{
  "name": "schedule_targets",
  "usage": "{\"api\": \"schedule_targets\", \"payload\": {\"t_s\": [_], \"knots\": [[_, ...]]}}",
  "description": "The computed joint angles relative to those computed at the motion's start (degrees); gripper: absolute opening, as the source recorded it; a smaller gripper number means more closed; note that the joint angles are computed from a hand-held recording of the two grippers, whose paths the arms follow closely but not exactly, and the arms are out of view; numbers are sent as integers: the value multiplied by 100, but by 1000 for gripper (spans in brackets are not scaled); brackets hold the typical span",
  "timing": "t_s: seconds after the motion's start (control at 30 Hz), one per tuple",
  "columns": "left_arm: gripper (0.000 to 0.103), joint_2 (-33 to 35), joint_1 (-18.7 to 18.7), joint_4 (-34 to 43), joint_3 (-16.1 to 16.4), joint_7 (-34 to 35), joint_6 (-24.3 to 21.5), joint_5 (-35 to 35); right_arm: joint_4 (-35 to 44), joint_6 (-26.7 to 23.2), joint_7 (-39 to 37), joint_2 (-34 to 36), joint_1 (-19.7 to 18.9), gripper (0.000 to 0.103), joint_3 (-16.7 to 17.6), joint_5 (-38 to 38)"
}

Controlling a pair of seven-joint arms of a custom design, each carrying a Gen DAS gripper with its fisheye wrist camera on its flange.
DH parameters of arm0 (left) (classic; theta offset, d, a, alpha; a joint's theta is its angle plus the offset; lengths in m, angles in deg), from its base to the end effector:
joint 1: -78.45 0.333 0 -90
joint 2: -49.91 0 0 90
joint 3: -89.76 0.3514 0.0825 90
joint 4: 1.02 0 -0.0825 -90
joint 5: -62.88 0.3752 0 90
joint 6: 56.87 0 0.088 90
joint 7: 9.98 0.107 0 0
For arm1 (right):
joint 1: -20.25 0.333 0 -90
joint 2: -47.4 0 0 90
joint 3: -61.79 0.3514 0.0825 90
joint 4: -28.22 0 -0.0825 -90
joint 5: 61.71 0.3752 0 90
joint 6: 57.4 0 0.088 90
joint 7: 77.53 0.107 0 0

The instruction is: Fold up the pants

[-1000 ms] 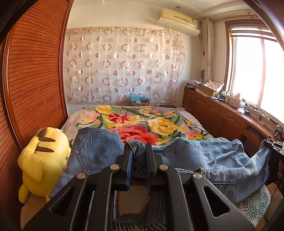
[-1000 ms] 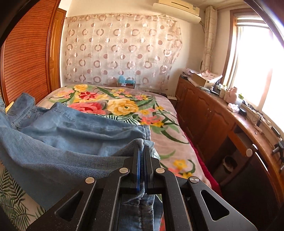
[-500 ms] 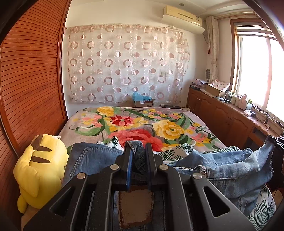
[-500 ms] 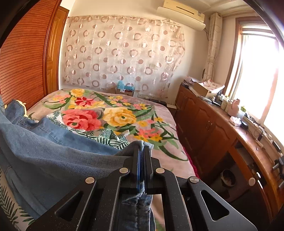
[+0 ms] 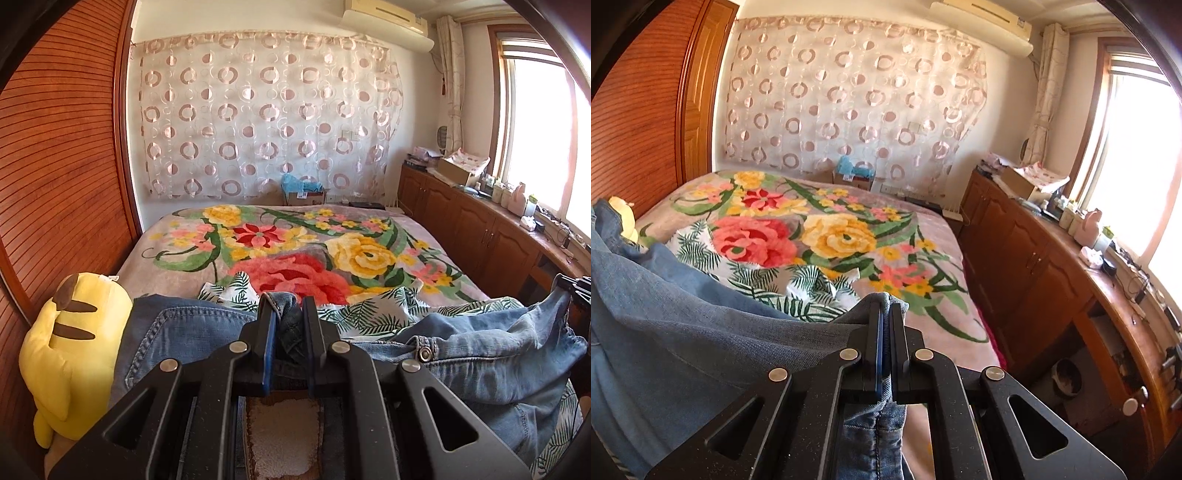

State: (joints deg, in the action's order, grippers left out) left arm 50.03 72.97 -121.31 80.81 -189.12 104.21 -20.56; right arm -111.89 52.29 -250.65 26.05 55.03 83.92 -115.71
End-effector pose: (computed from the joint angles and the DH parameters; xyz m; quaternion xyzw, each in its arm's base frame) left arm 0.5575 -0.0936 0.5046 -0.4177 0.7622 -0.4489 0.2077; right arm 0.2601 0.3132 0.4846 -0.5219 0.7044 -0.4524 0.1634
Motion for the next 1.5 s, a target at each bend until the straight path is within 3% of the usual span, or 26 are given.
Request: {"api": "schedule_targets", "payload": {"t_s": [0.13, 0.3, 0.57, 0.73, 0.77, 0.83, 0.87, 0.9, 0.97, 1.03, 1.1, 1.2, 1.5], "knots": [[14, 146, -26, 56, -43, -141, 124, 220, -18, 285, -150, 155, -103, 2, -203, 30], [14, 241, -13, 178, -83, -169, 181, 245, 181, 204, -555, 215, -260, 2, -316, 77], [16, 417, 12, 240, -152, -716, 297, 826, 412, 321, -556, 502, -489, 2, -397, -135], [36, 259, 55, 2, -163, -586, 353, 897, 459, 513, -675, 652, -521, 2, -548, -85], [45, 184, 65, -66, -153, -411, 326, 771, 448, 542, -677, 627, -528, 2, -559, -85], [49, -3, 78, -230, -98, -88, 184, 496, 363, 633, -711, 489, -541, 2, -581, -74], [56, -46, 72, -280, -63, -118, 121, 555, 324, 666, -687, 423, -551, 2, -572, -68], [72, -133, 69, -377, -28, -178, 19, 653, 277, 680, -639, 343, -552, 2, -550, -36], [82, -332, 60, -584, 62, 64, -246, 437, 181, 728, -529, 190, -572, 16, -514, 17], [82, -448, 42, -741, 117, 3, -425, 558, 122, 607, -366, 50, -560, 38, -397, 77], [82, -562, 17, -924, 167, 15, -556, 599, -13, 646, -222, -149, -522, 46, -326, 103], [82, -729, -47, -1212, 196, 84, -625, 625, -155, 562, -92, -363, -425, 48, -185, 306], [82, -926, -273, -1738, 182, 4, -614, 863, -802, 1394, -419, -872, -311, 48, -420, 1199]]}}
